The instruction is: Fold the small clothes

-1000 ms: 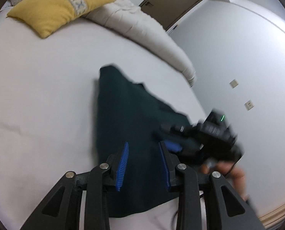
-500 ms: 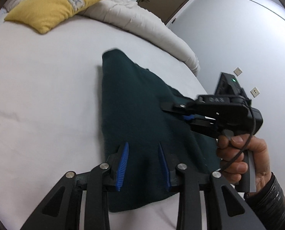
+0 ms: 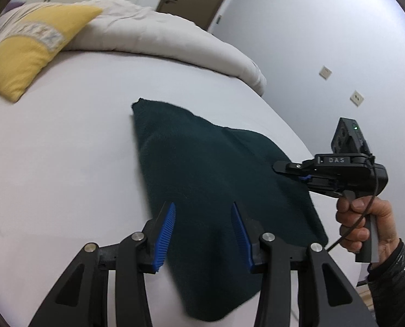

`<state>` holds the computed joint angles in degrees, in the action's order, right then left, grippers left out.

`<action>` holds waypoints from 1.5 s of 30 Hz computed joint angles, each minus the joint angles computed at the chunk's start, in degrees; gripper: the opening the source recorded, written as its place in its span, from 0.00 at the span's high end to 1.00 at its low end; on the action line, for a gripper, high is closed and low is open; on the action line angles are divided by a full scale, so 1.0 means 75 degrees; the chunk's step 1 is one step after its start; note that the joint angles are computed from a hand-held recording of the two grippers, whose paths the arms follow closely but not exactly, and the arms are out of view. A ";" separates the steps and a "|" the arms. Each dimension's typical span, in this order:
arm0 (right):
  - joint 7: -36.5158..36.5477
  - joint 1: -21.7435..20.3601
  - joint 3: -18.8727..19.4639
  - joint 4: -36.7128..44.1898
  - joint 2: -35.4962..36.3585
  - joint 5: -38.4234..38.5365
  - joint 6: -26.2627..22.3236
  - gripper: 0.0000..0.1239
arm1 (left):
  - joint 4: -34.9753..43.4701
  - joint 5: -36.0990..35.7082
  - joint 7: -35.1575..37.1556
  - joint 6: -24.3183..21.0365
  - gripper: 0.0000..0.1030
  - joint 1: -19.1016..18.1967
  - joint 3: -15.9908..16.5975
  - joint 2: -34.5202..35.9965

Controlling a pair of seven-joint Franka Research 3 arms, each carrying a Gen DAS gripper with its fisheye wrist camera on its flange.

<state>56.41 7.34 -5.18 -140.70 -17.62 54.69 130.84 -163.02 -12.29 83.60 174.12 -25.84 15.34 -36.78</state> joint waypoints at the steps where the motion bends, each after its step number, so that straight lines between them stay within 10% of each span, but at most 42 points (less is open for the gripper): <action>1: -0.0016 -0.0083 -0.0080 0.0025 0.0016 -0.0076 -0.0038 0.92 | 0.0174 0.0036 -0.0026 0.0014 0.56 -0.0023 -0.0099 0.0260; 14: -0.1009 -0.0651 -0.0225 0.0117 0.0815 0.0389 -0.0008 0.92 | 0.1209 0.0297 -0.0148 0.0225 0.56 0.0404 -0.1049 0.1900; 24: -0.2289 -0.0979 -0.0385 0.0021 0.1623 0.2027 -0.0541 0.93 | 0.1725 -0.0944 0.1148 -0.0238 0.55 -0.0326 -0.0283 0.2717; 28: -0.1480 -0.1111 -0.0070 -0.0755 0.0133 0.1506 0.0781 0.85 | 0.1661 -0.0705 0.0935 -0.0321 0.55 0.0502 -0.1152 0.2694; 31: -0.2151 -0.0727 -0.0539 -0.1172 -0.0987 0.1905 -0.0312 0.85 | 0.1624 -0.1030 0.1103 -0.0246 0.55 0.0535 -0.1237 0.2693; 37: -0.1449 -0.0440 -0.0103 -0.1578 -0.0581 0.0513 -0.0093 0.94 | 0.1614 -0.1117 0.1217 -0.0404 0.55 0.0672 -0.1371 0.2642; 41: -0.2797 -0.0905 -0.1161 -0.2038 -0.0035 0.2022 -0.0970 1.00 | 0.1682 -0.1406 0.1579 -0.0409 0.55 0.0588 -0.1313 0.2717; 45: -0.2850 -0.1566 -0.1058 -0.2442 -0.0602 0.1712 -0.0937 1.00 | 0.1663 -0.1717 0.1833 -0.0251 0.55 0.0527 -0.1306 0.2758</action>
<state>35.04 -4.40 -13.11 -159.01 -22.13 67.53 123.82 -150.55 -25.17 97.35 172.24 -21.89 5.54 -16.09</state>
